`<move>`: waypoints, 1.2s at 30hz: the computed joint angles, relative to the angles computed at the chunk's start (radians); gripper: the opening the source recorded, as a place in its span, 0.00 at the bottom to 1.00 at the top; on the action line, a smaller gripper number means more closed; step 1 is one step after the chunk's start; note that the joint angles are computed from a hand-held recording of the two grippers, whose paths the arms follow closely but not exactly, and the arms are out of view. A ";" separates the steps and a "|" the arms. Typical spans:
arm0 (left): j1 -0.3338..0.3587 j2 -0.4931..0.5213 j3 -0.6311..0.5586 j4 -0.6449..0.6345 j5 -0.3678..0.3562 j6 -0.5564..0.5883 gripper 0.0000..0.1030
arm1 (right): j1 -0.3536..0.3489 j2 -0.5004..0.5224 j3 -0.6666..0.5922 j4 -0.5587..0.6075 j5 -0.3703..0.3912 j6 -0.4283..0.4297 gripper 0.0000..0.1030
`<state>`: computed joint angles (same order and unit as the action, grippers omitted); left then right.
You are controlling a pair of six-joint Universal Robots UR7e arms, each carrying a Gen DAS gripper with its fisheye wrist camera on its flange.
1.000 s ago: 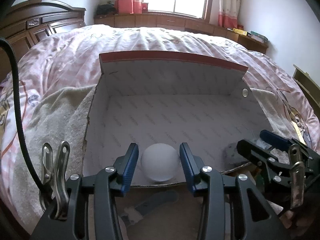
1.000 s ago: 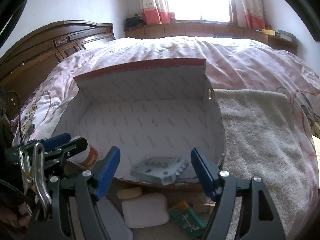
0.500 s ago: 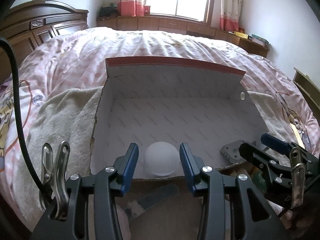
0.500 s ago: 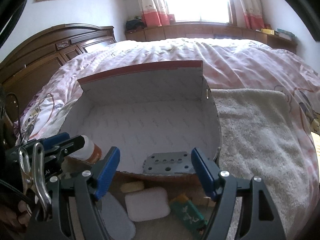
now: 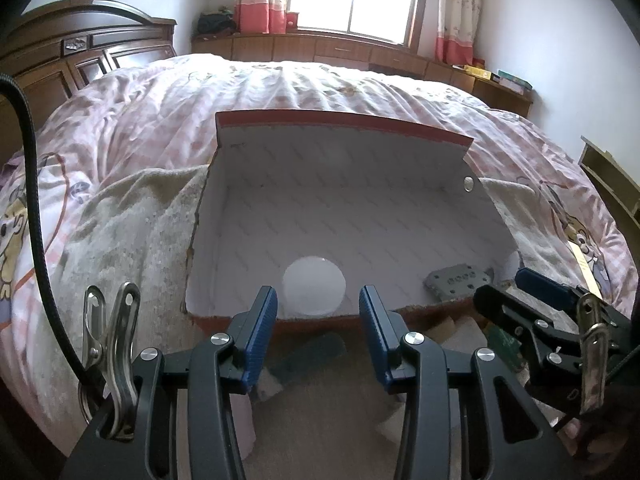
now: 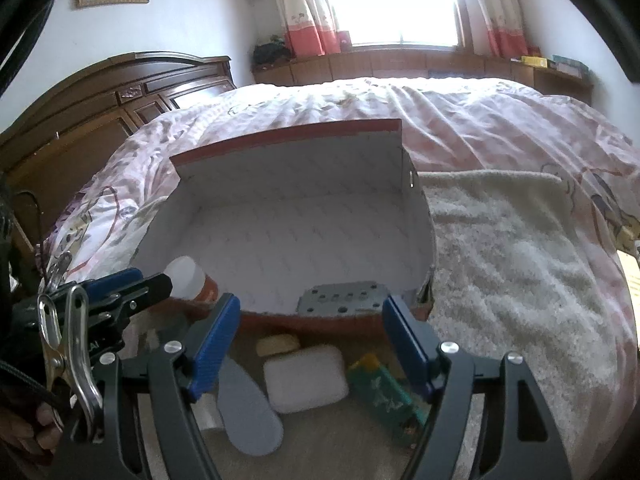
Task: Organize rigid objects
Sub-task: 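Move the left tool to the pink curved plastic piece and grasp it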
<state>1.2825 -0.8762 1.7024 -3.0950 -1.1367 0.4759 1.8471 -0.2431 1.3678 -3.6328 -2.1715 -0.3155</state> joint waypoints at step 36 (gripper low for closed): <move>0.064 -0.095 0.143 -0.019 0.029 0.002 0.42 | -0.023 -0.029 0.162 -0.028 0.003 0.109 0.75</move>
<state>1.3467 -0.9714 1.8454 -3.1140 -1.1080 0.4780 1.8241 -0.2718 1.5295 -3.6605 -2.1681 -0.2070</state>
